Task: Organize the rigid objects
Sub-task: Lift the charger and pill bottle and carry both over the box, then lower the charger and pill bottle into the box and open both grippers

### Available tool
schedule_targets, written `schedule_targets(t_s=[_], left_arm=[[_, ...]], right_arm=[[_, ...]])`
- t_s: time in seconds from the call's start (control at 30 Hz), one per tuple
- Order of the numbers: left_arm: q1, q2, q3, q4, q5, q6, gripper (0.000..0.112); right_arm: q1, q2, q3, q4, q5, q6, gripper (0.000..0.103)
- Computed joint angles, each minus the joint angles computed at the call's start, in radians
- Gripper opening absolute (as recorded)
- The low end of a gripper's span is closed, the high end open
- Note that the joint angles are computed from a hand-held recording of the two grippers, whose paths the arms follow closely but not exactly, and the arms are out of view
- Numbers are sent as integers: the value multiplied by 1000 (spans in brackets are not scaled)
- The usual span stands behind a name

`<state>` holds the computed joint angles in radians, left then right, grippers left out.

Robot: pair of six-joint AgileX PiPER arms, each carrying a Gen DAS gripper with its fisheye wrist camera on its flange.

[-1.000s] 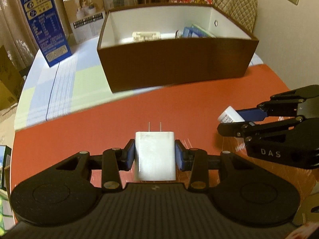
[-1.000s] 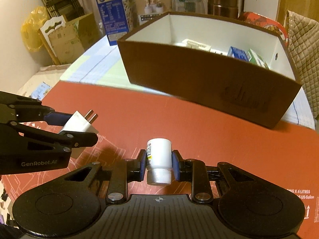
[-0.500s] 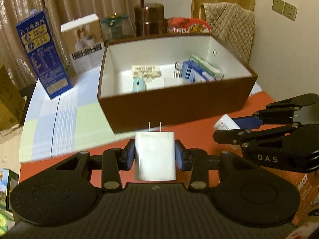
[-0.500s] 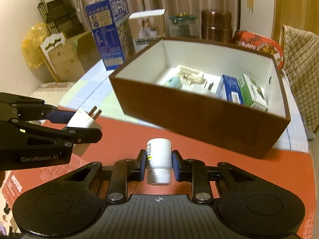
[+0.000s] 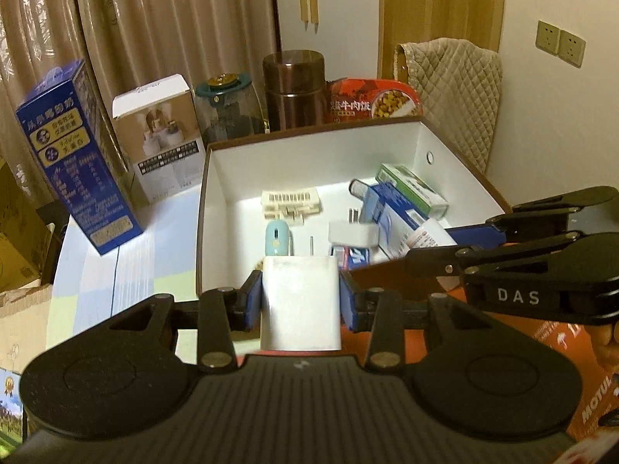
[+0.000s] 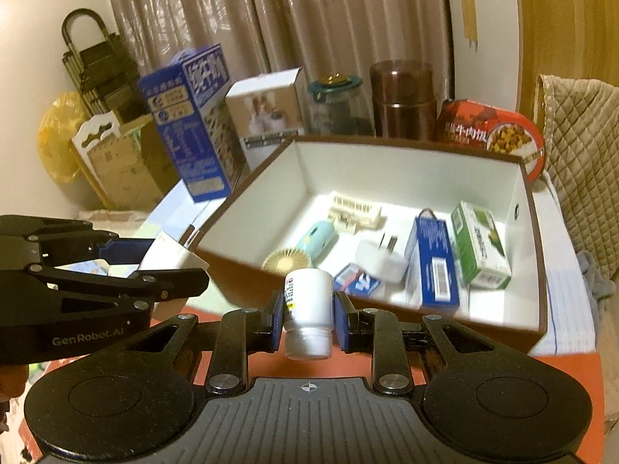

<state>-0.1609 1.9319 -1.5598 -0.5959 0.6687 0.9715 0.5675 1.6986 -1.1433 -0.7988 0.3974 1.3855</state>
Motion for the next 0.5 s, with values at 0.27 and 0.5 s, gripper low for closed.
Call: schedule_targets(t_s=[0.27,0.5], left_arm=[[-46,173,-276,131,54,-159,36],[-76,334,-538,234,146,-271,36]], right_arm=[[-111,76,-112,135,-34,-203,24],[-183,140,-201,242,-38,-355,24]])
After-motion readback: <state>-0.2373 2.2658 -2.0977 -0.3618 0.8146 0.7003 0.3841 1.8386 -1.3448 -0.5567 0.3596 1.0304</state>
